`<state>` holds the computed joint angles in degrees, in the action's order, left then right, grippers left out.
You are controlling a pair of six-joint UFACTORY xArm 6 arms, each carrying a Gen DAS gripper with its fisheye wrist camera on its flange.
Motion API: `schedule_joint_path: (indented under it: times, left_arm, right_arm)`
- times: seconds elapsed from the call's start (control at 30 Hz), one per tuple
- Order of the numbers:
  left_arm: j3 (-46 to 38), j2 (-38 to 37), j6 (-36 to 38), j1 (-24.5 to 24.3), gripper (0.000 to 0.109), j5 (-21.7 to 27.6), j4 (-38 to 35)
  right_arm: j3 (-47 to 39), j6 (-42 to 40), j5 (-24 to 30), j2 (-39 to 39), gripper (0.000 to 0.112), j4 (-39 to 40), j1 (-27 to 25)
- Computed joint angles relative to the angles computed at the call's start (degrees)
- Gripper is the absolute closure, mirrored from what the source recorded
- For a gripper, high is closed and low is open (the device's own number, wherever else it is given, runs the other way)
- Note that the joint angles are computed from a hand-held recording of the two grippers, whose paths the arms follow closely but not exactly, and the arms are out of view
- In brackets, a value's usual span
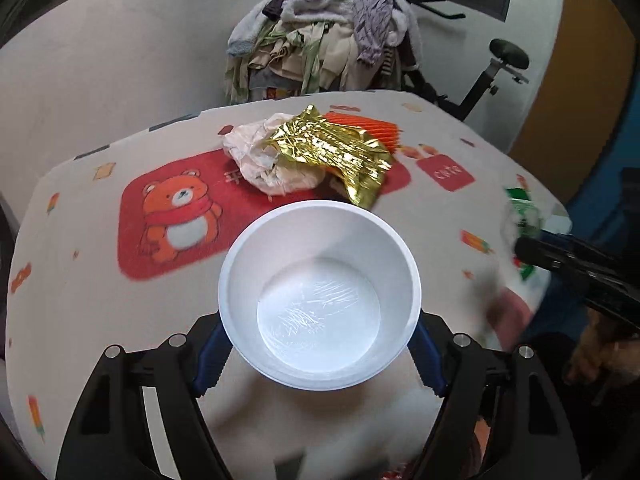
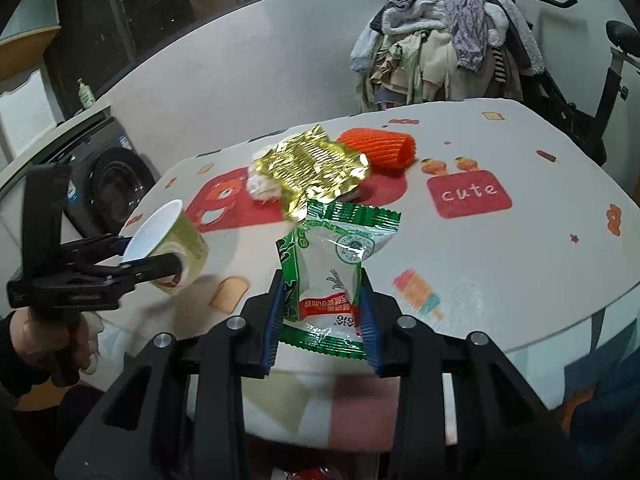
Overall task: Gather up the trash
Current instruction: 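Carry cup and packet over the bin and open both tools to drop them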
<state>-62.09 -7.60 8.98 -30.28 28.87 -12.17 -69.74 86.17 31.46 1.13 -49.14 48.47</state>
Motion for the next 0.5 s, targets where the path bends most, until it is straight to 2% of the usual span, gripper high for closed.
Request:
schedule_joint_path:
  times: [0.27, 0.33, 0.4, 0.5]
  left_arm:
    - [19.01, -19.08, -3.35, -3.04, 0.034, -1.64, -2.76]
    - [23.82, -23.76, -6.50, -4.31, 0.034, -0.94, -0.98]
    - [28.15, -28.01, -12.02, -6.06, 0.034, -0.34, 5.24]
    - [31.17, -31.03, -13.79, -7.93, 0.034, 1.45, 7.11]
  right_arm:
    - [-0.14, -0.06, 1.99, -0.74, 0.076, -1.24, 4.97]
    - [0.14, 0.52, 2.05, -1.00, 0.076, -1.76, 5.87]
    - [0.36, 0.48, 2.07, -1.11, 0.076, -1.82, 6.61]
    - [0.46, -0.41, 2.54, -1.04, 0.076, -1.13, 7.69]
